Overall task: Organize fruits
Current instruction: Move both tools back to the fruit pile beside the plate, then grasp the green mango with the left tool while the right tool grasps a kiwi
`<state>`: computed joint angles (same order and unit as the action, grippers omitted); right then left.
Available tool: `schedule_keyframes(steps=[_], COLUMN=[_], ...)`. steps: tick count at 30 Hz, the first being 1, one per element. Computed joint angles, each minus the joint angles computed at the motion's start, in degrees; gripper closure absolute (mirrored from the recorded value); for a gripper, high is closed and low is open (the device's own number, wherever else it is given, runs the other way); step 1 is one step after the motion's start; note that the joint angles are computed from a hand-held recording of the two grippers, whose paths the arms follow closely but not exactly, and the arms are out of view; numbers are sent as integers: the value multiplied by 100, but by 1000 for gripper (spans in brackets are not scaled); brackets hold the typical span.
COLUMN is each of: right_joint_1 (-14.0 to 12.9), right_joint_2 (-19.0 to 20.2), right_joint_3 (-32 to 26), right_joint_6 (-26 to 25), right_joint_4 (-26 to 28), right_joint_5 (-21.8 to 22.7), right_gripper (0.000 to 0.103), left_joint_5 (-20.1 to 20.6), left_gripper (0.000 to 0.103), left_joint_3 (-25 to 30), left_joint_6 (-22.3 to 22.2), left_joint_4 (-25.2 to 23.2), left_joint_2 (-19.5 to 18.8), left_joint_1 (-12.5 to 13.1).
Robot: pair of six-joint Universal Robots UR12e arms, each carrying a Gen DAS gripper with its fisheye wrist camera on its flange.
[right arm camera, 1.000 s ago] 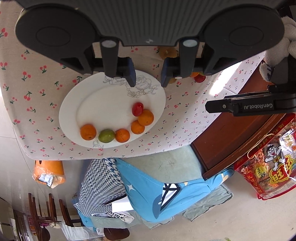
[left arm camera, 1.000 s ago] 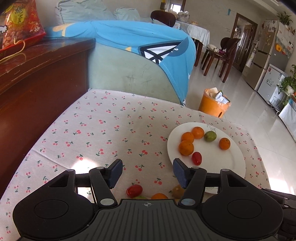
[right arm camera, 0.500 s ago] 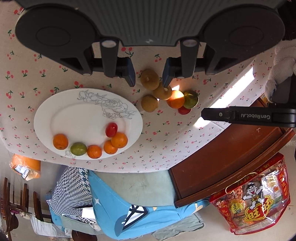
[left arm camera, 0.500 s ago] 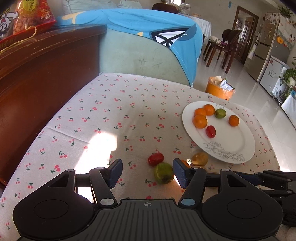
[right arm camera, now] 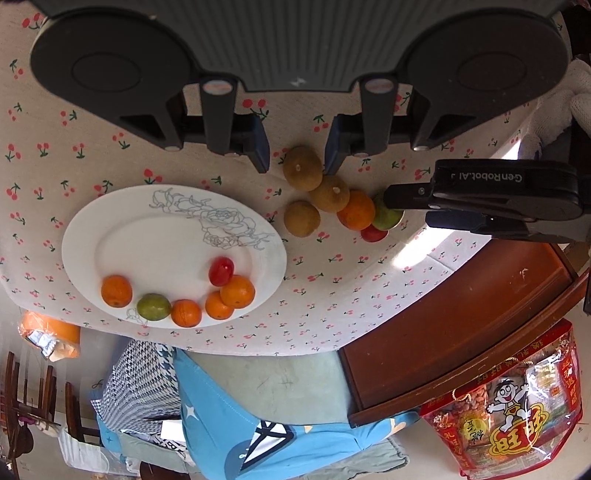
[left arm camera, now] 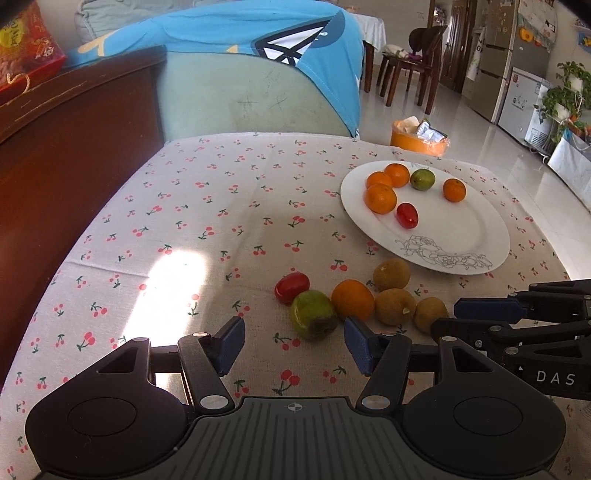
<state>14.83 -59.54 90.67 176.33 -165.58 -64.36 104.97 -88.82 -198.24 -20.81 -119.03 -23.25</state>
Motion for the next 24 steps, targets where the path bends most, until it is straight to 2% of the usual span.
schedule_keyframes(steps=[9,24], right_joint_1=[39,56], right_joint_2=[27,69], right_joint_3=[-22,-61], right_joint_6=[-133,-209], right_joint_4=[-39,-44], right_joint_5=[-79,-52], right_gripper=[69,69], left_joint_5=[-22,-110], left_gripper=[46,53], left_joint_3=[58,60], left_joint_6=[550,614], left_joint_4=[297,393], left_joint_2=[-150,-199], left_joint_1=[-34,12])
